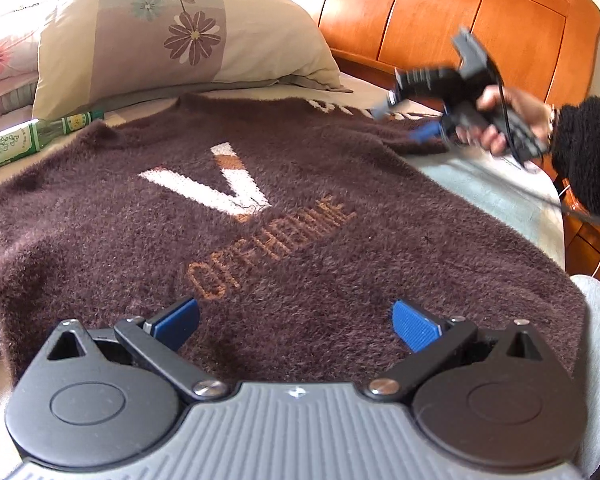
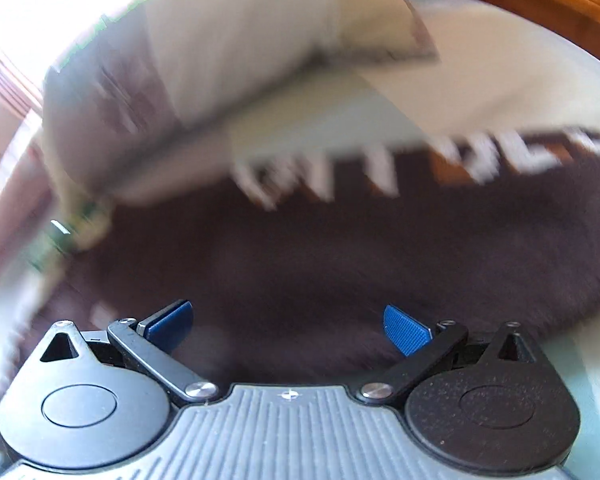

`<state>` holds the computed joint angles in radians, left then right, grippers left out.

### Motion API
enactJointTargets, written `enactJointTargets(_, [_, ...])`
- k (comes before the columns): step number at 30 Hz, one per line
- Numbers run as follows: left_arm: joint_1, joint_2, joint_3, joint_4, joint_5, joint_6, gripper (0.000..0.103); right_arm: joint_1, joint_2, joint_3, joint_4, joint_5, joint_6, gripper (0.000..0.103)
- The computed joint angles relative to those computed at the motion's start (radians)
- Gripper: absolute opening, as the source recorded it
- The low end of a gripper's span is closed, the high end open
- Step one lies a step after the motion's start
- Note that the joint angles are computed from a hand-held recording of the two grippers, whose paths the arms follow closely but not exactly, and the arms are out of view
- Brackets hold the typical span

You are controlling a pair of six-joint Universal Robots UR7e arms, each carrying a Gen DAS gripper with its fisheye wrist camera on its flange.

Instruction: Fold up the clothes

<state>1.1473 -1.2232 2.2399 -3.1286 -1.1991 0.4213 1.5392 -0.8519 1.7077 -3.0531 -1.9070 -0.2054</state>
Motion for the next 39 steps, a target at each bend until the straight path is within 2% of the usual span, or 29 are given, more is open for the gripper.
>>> enactJointTargets(2, [-0.002,-0.001,0.001,-0.003,0.006,-0.006,0.102,-0.013,-0.026,0.043,-0.043,0.039,-0.009,0.103])
enactJointTargets(5, [0.001,-0.003,-0.002,-0.007,0.002,-0.012,0.102,0.02,-0.027,0.021,-0.024,-0.033,0.039,0.103])
enactJointTargets(6, [0.002,-0.003,-0.002,-0.008,-0.001,-0.012,0.102,0.035,-0.016,0.004,-0.023,-0.067,0.035,0.103])
enactJointTargets(7, [0.003,-0.002,-0.002,-0.01,-0.003,-0.012,0.102,0.043,-0.007,-0.013,-0.02,-0.066,0.023,0.103])
enactJointTargets(10, [0.004,0.002,-0.004,-0.01,-0.001,-0.01,0.102,0.04,0.03,-0.067,0.016,0.077,-0.014,0.103])
enactJointTargets(12, [0.005,0.006,-0.006,-0.003,0.007,-0.011,0.102,0.042,0.082,-0.112,-0.005,0.115,-0.072,0.103])
enactJointTargets(14, [0.004,0.01,-0.008,0.001,0.018,-0.01,0.102,0.054,0.143,-0.158,-0.043,0.026,-0.141,0.103])
enactJointTargets(15, [0.005,0.011,-0.009,0.001,0.021,-0.011,0.102,0.057,0.17,-0.179,-0.057,-0.048,-0.147,0.103])
enactJointTargets(16, [0.006,0.01,-0.009,0.001,0.021,-0.012,0.102,0.051,0.177,-0.181,-0.057,-0.08,-0.134,0.103])
enactJointTargets(17, [0.008,0.01,-0.01,0.001,0.017,-0.013,0.102,0.046,0.166,-0.154,-0.097,-0.07,-0.153,0.103])
enactJointTargets(18, [0.012,0.008,-0.011,0.003,0.007,-0.014,0.102,0.035,0.141,-0.121,-0.108,-0.029,-0.152,0.103])
enactJointTargets(20, [0.017,0.007,-0.012,0.005,-0.004,-0.018,0.102,0.022,0.082,-0.073,-0.078,0.001,-0.108,0.103])
enactJointTargets(23, [0.013,0.012,-0.011,0.003,0.007,-0.017,0.102,0.003,0.02,-0.023,-0.159,0.03,-0.085,0.103])
enactJointTargets(27, [0.01,0.021,-0.011,0.002,0.013,-0.009,0.102,-0.035,-0.018,-0.023,-0.299,-0.019,0.014,0.103])
enactJointTargets(28, [0.012,0.024,-0.013,0.002,0.011,-0.007,0.102,-0.055,-0.03,-0.023,-0.311,-0.007,0.043,0.103])
enactJointTargets(31, [0.02,0.034,-0.017,0.001,0.005,0.003,0.102,-0.132,-0.078,-0.018,-0.208,0.074,0.145,0.103])
enactJointTargets(32, [0.022,0.036,-0.018,-0.002,0.003,0.011,0.102,-0.149,-0.081,-0.022,-0.179,0.07,0.15,0.102])
enactJointTargets(33, [0.024,0.038,-0.017,-0.007,0.0,0.018,0.102,-0.155,-0.085,-0.017,-0.189,0.078,0.112,0.102])
enactJointTargets(34, [0.025,0.039,-0.017,-0.009,-0.002,0.02,0.102,-0.156,-0.079,-0.018,-0.232,0.044,0.07,0.102])
enactJointTargets(36, [0.028,0.04,-0.018,-0.012,-0.008,0.019,0.102,-0.141,-0.05,-0.042,-0.316,-0.093,0.002,0.103])
enactJointTargets(39, [0.029,0.04,-0.02,-0.011,-0.012,0.017,0.102,-0.145,-0.066,-0.018,-0.375,-0.113,0.058,0.103])
